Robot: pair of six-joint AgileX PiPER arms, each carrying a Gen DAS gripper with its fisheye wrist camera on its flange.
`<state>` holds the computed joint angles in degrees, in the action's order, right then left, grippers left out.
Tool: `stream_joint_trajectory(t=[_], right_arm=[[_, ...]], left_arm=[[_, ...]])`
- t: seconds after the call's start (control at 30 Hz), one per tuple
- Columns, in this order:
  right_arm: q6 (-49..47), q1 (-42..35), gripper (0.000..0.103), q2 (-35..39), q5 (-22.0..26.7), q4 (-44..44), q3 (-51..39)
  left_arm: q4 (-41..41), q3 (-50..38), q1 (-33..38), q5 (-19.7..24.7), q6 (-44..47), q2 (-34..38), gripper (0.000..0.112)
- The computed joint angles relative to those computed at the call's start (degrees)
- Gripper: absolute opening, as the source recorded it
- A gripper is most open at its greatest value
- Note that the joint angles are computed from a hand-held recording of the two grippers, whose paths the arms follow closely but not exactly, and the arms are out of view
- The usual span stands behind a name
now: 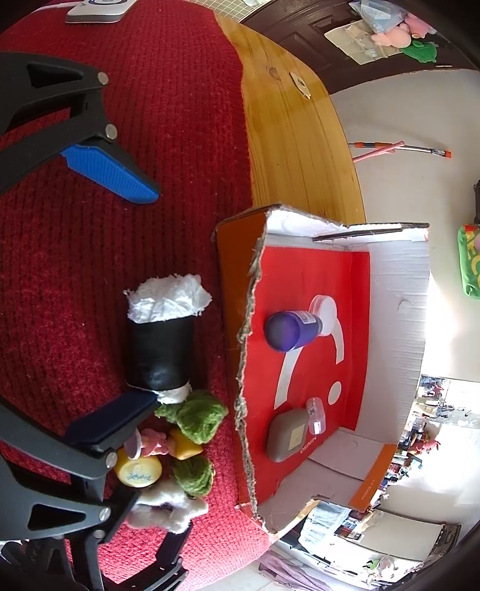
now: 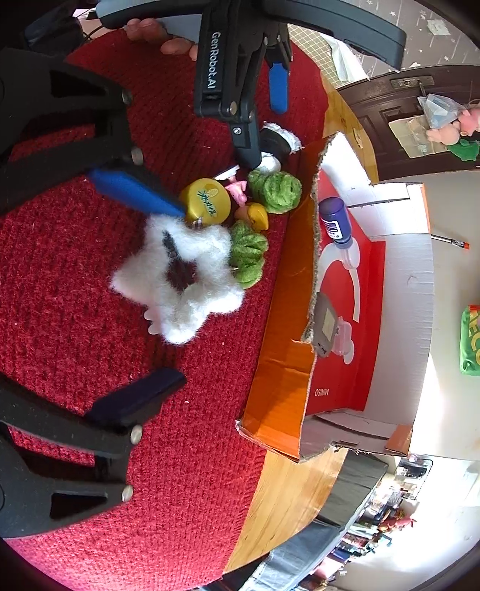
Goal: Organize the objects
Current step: 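Grasp the white fluffy star with the right tool while the left tool grasps the black-white cylinder, then lift and carry the fluffy star and black cylinder over the cardboard box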
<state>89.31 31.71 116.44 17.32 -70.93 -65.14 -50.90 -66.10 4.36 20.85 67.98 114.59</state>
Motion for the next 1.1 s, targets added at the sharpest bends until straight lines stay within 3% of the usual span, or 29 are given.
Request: stream_joint_trajectory(t=[0.13,0.3,0.63,1.1], right_arm=[[-0.7,-0.2,0.058,-0.4,-0.3,0.6,0.0],[1.1,-0.5,0.055,-1.1,-1.5,-0.8,0.8],[4.8,-0.5,0.054,-3.1,-3.2,-4.1,2.2],[2.3,0.2,0.054,-4.2,-3.6,-2.2,1.6]], left_arm=[[-3.0,0.5,0.3,0.6,3.9,-0.4,0.086],[-6.2,1.7,0.6,1.9,8.6,-1.5,0.058],[-11.8,3.9,1.9,3.5,15.1,-3.6,0.057],[-15.7,6.7,2.9,5.7,19.8,-7.0,0.057]])
